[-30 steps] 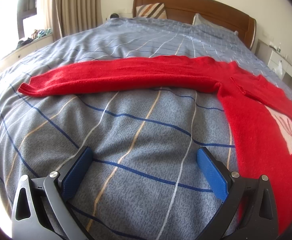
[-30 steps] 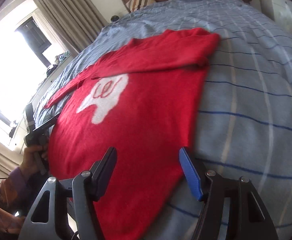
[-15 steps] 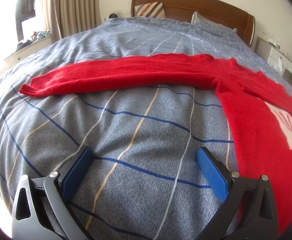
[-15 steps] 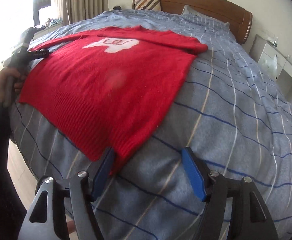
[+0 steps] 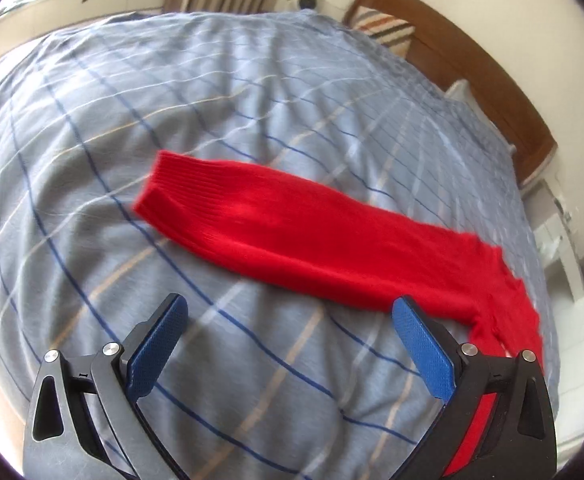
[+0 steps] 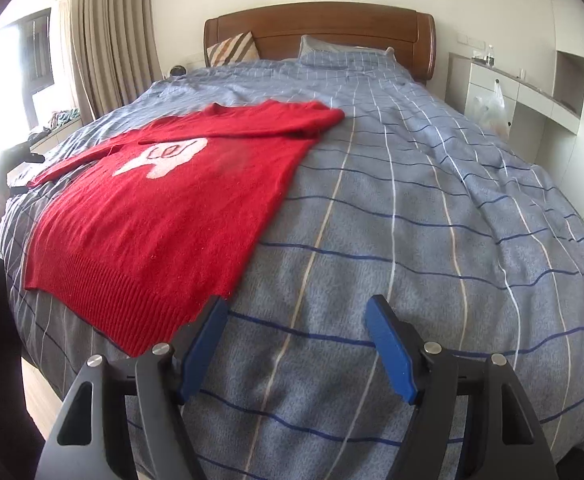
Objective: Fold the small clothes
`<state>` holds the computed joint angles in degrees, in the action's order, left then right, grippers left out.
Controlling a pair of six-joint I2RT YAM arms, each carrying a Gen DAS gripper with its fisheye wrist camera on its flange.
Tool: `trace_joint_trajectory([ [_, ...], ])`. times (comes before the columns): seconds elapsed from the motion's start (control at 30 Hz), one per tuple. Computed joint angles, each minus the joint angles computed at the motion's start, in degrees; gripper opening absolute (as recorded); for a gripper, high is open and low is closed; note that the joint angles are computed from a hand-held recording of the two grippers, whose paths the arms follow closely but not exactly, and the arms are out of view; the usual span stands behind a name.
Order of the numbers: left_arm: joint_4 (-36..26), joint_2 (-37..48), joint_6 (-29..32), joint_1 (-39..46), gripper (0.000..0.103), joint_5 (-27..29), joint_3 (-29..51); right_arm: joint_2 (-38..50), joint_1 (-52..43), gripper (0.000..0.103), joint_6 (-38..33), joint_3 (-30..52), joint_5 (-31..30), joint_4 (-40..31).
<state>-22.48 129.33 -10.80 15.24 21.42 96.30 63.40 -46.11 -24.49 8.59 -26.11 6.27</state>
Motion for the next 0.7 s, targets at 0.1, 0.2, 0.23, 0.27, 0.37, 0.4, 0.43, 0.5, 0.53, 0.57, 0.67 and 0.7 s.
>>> trace_joint_trajectory([
  [0.1,-5.0,7.9,-3.5,2.3,0.100,1.4,11.2,-0.7,1.4,0.072,0.3,-0.9,1.0,0.4],
  [0.2,-4.9,11.7,-5.0,1.7,0.074,1.1,17.2,0.0,3.5,0.072,0.6,-1.4,2.6,1.1],
  [0.23,-6.3,13.5,-5.5,1.5,0.051,1.0,20.3,0.0,3.9,0.072,0.7,-1.6,3.0,1.2],
  [0.27,-7.8,15.5,-6.4,1.4,0.036,0.6,23.5,0.0,4.1,0.072,0.8,-1.7,3.1,1.2],
  [0.37,-6.7,15.9,-10.1,1.4,0.004,-1.7,23.8,-0.8,4.1,0.072,1.5,-1.8,2.9,0.4],
  [0.4,-5.0,14.2,-10.2,1.0,0.003,-2.5,21.9,-1.3,3.9,0.072,1.5,-1.9,2.8,-0.1],
  [0.43,-3.7,12.4,-9.0,0.4,0.003,-3.3,20.4,-1.6,3.6,0.072,1.6,-2.0,2.5,-0.3],
  [0.5,-2.9,8.8,-5.8,-2.2,0.003,-4.3,19.7,-1.7,3.1,0.072,1.4,-1.9,1.8,-0.8],
  [0.53,-2.7,7.0,-4.1,-3.9,0.003,-4.2,19.9,-1.4,3.0,0.072,1.2,-1.7,1.6,-0.8],
  [0.57,-2.8,5.3,-2.7,-5.9,0.003,-3.8,20.4,-0.8,2.9,0.072,1.2,-1.5,1.4,-0.6],
  [0.67,-5.6,2.2,1.1,-13.2,0.003,-1.7,25.3,0.9,2.1,0.072,1.2,-0.8,0.3,-0.5],
  [0.7,-7.0,2.0,2.4,-16.1,0.003,-1.4,27.8,1.1,1.6,0.072,1.1,-0.6,-0.3,-0.7],
])
